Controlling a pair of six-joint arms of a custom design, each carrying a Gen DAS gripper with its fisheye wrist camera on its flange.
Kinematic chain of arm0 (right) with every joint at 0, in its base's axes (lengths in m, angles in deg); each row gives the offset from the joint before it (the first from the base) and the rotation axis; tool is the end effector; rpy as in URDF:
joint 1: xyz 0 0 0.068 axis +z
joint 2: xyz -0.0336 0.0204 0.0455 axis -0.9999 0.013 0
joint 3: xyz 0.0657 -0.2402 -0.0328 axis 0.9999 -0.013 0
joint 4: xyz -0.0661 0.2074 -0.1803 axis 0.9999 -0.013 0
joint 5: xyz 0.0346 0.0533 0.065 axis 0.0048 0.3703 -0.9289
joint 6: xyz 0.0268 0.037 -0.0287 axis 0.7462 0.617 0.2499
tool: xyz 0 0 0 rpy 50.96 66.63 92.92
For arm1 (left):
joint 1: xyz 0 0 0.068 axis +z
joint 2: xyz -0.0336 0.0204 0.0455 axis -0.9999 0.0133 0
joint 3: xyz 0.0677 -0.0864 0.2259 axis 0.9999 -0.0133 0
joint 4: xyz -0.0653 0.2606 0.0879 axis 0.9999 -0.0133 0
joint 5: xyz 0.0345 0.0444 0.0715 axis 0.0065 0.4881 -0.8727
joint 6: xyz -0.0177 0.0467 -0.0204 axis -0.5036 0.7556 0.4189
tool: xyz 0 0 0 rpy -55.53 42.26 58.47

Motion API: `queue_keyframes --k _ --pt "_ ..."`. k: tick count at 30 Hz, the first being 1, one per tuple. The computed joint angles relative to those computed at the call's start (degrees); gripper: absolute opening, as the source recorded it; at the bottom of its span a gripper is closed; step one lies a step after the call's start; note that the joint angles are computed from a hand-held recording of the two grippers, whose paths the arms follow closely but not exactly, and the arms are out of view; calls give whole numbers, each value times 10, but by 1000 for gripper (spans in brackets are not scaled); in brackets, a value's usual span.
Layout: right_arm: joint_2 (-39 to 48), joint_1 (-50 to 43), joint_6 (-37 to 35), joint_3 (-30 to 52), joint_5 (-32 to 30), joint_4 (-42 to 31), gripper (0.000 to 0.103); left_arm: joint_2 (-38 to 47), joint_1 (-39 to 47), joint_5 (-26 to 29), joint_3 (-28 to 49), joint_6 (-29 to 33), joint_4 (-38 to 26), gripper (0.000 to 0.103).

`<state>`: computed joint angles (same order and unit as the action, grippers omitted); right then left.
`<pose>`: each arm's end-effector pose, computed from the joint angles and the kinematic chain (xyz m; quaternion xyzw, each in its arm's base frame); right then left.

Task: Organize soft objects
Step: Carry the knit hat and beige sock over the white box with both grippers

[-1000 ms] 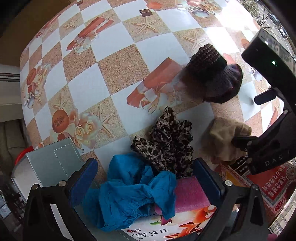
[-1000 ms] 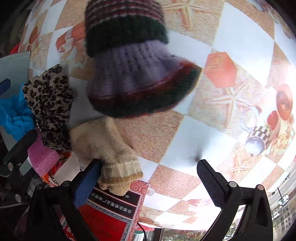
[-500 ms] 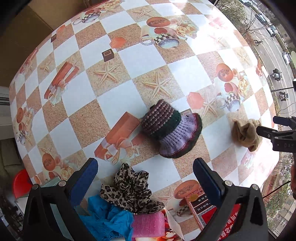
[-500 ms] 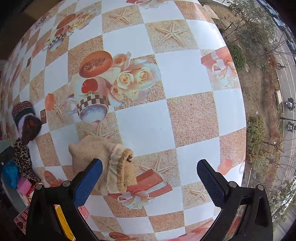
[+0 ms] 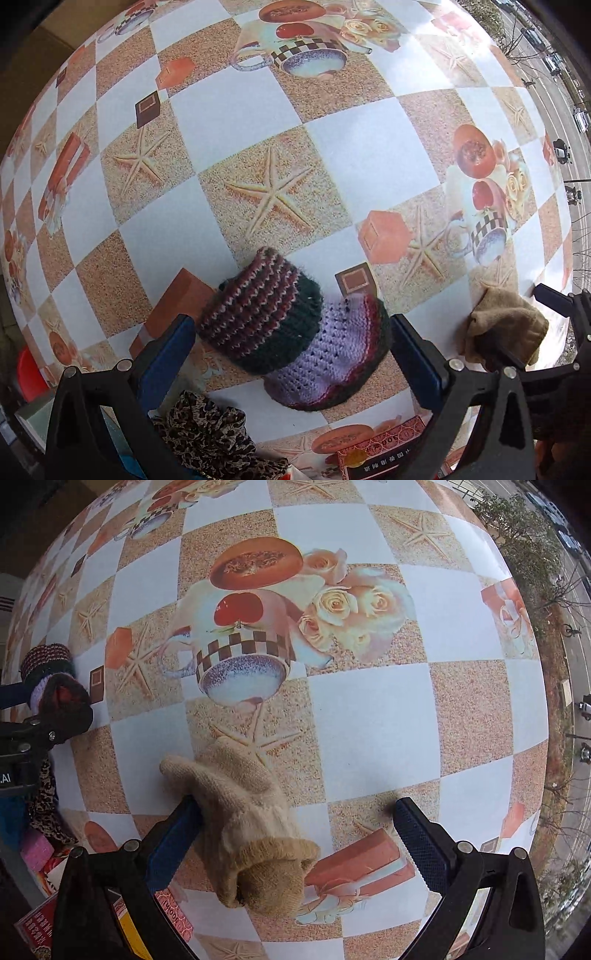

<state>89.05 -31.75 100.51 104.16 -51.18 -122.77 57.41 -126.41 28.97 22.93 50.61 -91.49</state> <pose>0.1257 0.2014 0.1227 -0.3825 -0.9227 -0.0405 0.0249 0.3315 -0.2500 0.1237 -0.5119 -0.8569 -0.0233 0.0566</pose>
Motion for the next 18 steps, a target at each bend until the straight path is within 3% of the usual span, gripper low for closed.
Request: queue_keyframes --k 3,8,11,18 --pt "24 9 15 14 -1 5 103 11 0 -10 -4 -3 6 103" --pt "67 -89 -71 -5 -12 60 103 10 15 -6 -8 9 5 103" --pt "101 -107 -84 3 -12 82 103 24 10 -8 17 4 -15 103" --pt "71 -90 -71 0 -7 56 103 40 8 -12 26 -14 -23 103"
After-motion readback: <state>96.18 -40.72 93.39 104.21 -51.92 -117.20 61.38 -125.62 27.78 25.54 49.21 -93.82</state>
